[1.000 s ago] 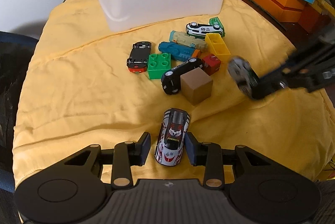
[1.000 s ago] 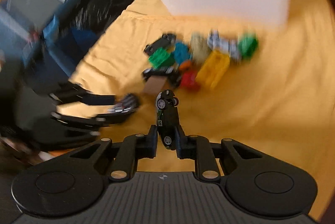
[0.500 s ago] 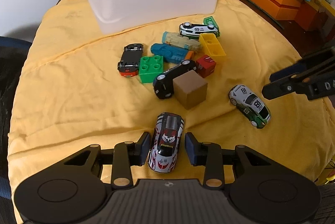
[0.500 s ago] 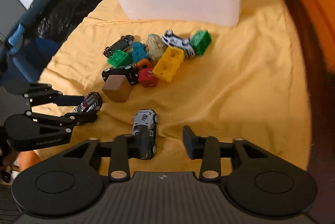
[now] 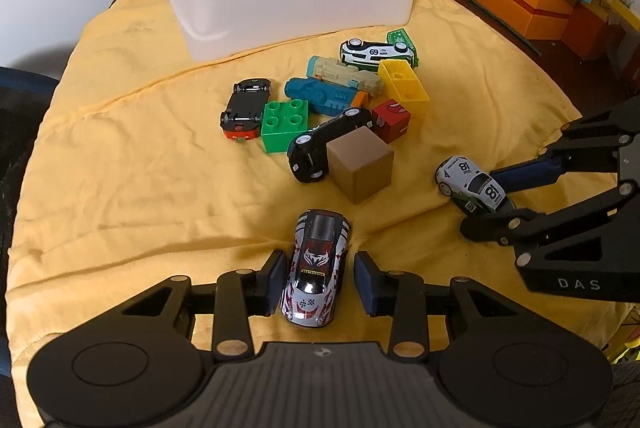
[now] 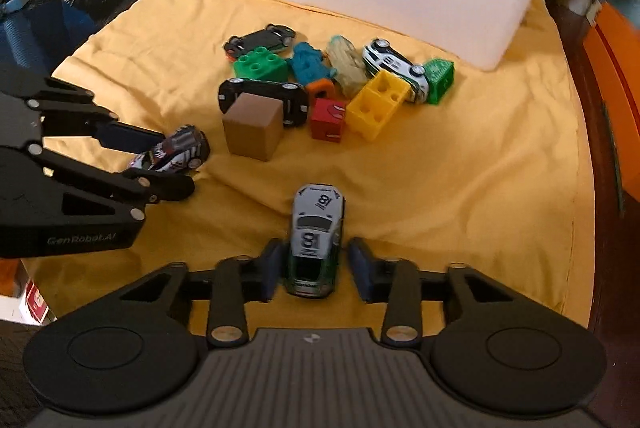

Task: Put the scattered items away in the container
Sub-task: 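Grasp the green-white race car with the right tool, then carry both cars over the bin and open both tools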

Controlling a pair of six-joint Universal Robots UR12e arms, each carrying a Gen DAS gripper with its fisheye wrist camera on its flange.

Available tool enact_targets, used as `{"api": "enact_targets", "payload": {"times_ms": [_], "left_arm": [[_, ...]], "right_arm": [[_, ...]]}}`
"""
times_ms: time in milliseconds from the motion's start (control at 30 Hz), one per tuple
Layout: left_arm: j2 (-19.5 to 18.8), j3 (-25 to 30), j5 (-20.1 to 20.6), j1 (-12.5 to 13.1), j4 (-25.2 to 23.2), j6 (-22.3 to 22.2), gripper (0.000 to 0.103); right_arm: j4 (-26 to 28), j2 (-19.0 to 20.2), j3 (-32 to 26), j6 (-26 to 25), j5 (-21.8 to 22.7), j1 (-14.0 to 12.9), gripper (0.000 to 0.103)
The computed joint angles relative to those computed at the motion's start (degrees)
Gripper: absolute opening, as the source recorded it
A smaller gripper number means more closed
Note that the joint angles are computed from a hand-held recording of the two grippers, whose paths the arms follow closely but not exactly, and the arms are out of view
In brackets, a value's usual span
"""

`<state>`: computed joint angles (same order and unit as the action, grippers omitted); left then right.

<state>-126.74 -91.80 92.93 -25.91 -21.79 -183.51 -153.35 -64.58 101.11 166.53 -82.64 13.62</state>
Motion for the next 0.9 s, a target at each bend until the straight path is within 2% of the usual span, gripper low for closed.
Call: {"api": "enact_targets", "payload": {"times_ms": [167,433,567,733,900], "left_arm": [[0.62,0.02,-1.42,0.22,1.2,0.74,0.034],[1.89,2.42,-1.58,0.65,7.8,2.67,0.034],[0.51,6.38,-1.44,1.35,10.62,2.56,0.034],[-2.48,13.2,2.1,1.66,12.14,2.95,0.034],[-6.56,21.19,5.06,2.27,10.14,2.61,0.034]], "right_arm": [[0.59,-0.45,-0.26,-0.06,-0.12,-0.18,0.033],[-5.02,-1.97,-1.05,0.95,-1.39,-1.31,0.033],[-8.43,-1.35,-3.15,0.8,-2.17,-1.71,0.033],[-12.65,0.66,-7.29,0.42,-2.77,-2.07,0.033],[-15.9,4.55,-13.9,1.22,-2.51,-2.26,0.033]]}}
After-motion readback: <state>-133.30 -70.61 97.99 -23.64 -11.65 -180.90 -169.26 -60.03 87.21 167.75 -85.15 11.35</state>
